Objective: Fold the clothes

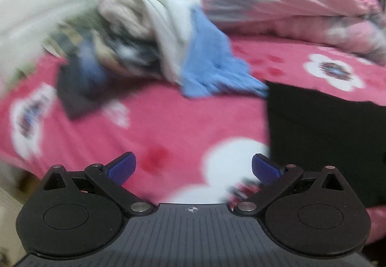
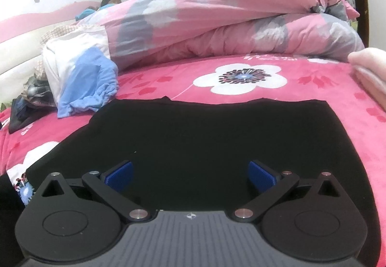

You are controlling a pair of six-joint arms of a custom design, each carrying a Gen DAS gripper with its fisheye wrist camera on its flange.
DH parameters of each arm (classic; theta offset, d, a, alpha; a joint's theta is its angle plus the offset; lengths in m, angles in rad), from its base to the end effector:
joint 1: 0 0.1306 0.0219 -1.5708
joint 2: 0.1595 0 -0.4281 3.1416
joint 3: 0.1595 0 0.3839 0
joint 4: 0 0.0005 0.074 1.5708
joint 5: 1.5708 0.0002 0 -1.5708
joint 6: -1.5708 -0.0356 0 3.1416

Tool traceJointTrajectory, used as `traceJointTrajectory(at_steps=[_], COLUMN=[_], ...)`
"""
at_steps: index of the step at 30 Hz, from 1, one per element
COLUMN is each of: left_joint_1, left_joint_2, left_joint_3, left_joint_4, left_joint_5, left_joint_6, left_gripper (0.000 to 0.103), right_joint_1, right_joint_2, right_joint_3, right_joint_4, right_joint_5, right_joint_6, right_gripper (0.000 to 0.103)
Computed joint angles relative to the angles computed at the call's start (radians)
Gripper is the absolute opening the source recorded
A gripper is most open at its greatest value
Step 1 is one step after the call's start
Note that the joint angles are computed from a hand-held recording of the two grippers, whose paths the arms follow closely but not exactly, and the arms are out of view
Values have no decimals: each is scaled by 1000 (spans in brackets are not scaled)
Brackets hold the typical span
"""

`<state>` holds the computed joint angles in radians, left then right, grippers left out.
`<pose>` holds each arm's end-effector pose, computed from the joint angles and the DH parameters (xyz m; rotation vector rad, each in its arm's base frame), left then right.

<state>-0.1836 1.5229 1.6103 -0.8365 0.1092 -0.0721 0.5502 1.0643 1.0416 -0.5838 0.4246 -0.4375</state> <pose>0.5222 -0.1014 0.5149 0.3507 2.2948 -0.1830 0.3041 0.1687 0.4636 0.1186 2.1160 0.1227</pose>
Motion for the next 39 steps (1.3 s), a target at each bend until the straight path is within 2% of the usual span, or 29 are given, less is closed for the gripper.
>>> traceJointTrajectory(at_steps=[5,9,12,15,20,26,31,33,35,36,38,39], left_joint_1=[-16,-25,-25,-21,-9,-2,-4,-9,-14,-15,-15,-14], left_joint_2=[-58,-96,-98,-89,-47,-20,-21,-23,-27,-27,-30,-34], left_joint_3=[-129,-206,-225,-229,-207,-219,-242,-255,-267,-271,-281,-289], left_joint_4=[39,105,136,154,142,215,295,333,364,372,391,409], left_joint_5=[158,223,271,323,383,396,382,364,345,338,327,327], left_joint_6=[51,78,115,153,220,331,383,398,393,384,364,356], left_gripper=[103,102,95,72,59,54,51,44,28,25,10,8], right_joint_1=[6,6,17,31,49,62,71,64,50,43,22,9], right_joint_2=[-6,-3,9,16,32,48,55,64,77,85,115,142], right_joint_3=[1,6,20,32,52,68,79,93,115,127,166,194], right_joint_4=[16,26,19,19,9,-4,-1,-4,-3,0,10,7], right_joint_5=[4,-27,-34,-22,-13,-8,1,-22,-65,-91,-164,-202], right_joint_6=[17,12,19,32,40,39,44,41,36,34,22,13], right_gripper=[103,103,103,103,103,103,103,103,103,103,103,103])
